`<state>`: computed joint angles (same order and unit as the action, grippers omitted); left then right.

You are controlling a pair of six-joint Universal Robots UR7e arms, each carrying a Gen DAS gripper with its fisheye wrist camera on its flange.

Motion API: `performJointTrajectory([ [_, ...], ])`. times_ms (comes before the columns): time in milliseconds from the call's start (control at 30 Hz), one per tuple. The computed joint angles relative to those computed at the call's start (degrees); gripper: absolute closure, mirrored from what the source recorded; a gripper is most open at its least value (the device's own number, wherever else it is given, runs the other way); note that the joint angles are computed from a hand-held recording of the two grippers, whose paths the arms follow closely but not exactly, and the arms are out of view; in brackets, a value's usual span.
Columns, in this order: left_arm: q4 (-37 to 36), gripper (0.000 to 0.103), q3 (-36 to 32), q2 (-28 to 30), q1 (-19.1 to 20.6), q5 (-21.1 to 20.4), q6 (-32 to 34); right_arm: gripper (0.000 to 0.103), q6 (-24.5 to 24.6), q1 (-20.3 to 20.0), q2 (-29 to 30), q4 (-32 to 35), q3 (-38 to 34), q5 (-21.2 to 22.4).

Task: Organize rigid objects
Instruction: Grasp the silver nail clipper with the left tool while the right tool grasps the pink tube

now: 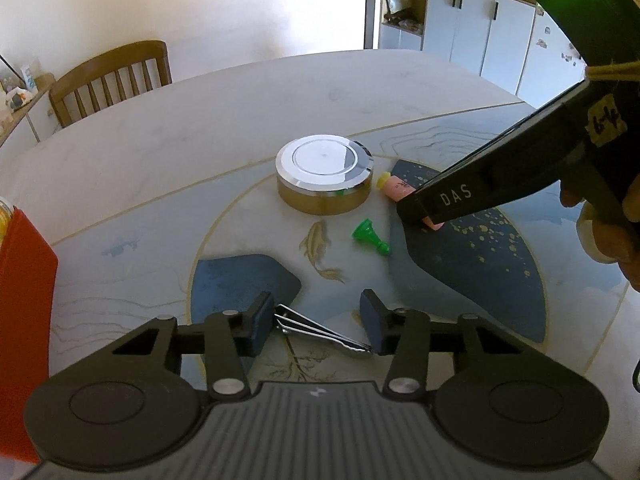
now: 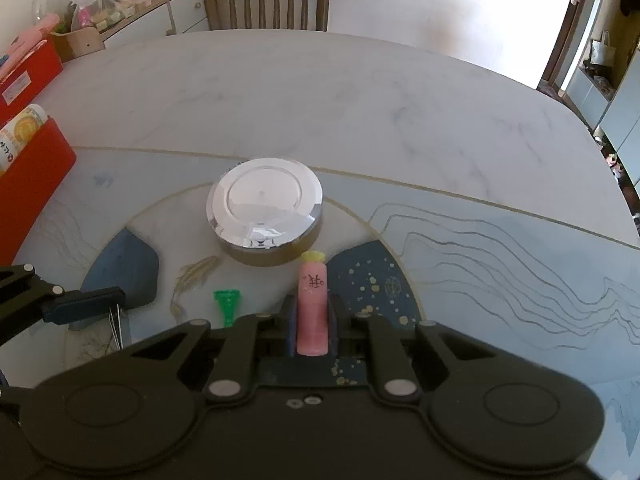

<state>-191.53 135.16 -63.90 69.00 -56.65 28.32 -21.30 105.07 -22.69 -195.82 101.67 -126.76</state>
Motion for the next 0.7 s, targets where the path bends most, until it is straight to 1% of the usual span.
performJointTrajectory([
  [67, 0.14, 0.055, 0.47, -0.69, -0.13, -0.26, 0.46, 0.088, 0.32, -0.06, -0.25, 0.24, 0.22, 0.19],
  [100, 0.31, 0.051, 0.80, -1.14, -0.17, -0.60, 1.15, 0.088, 0.49, -0.11, -0.42, 0.31, 0.42, 0.39],
  [133, 0.76, 0.042, 1.05, -1.68, -0.11, -1.28, 1.85, 0.088, 0.54, -0.19, -0.55, 0.30, 0.62, 0.60],
  [167, 1.28, 0.036, 1.45, -2.44, -0.02, -2.26, 2.78, 0.088, 0.50, -0.27, -0.73, 0.27, 0.91, 0.85],
  [200, 1.14, 0.026, 1.87, -2.83, -0.01, -2.75, 3.53, 0.088, 0.44, -0.34, -0.90, 0.22, 1.20, 1.07],
  [233, 0.54, 0.023, 2.35, -3.16, 0.03, -3.28, 4.56, 0.087, 0.37, -0.41, -1.06, 0.18, 1.46, 1.26],
  [367, 0.20, 0.023, 2.62, -3.19, 0.23, -3.85, 7.49, 0.087, 0.39, -0.47, -1.54, -0.04, 2.41, 1.61],
  [567, 1.43, 0.023, 0.76, -2.14, 1.84, -4.47, 7.90, 0.088, 0.77, -0.23, -2.11, 0.07, 3.66, 1.97],
  [600, 1.33, 0.024, 0.72, -2.04, 2.03, -4.67, 8.03, 0.088, 0.89, -0.19, -2.18, 0.01, 3.92, 2.01],
  [700, 1.41, 0.032, 0.53, -1.84, 2.36, -5.18, 8.48, 0.088, 1.48, -0.13, -2.30, -0.88, 4.93, 1.98],
])
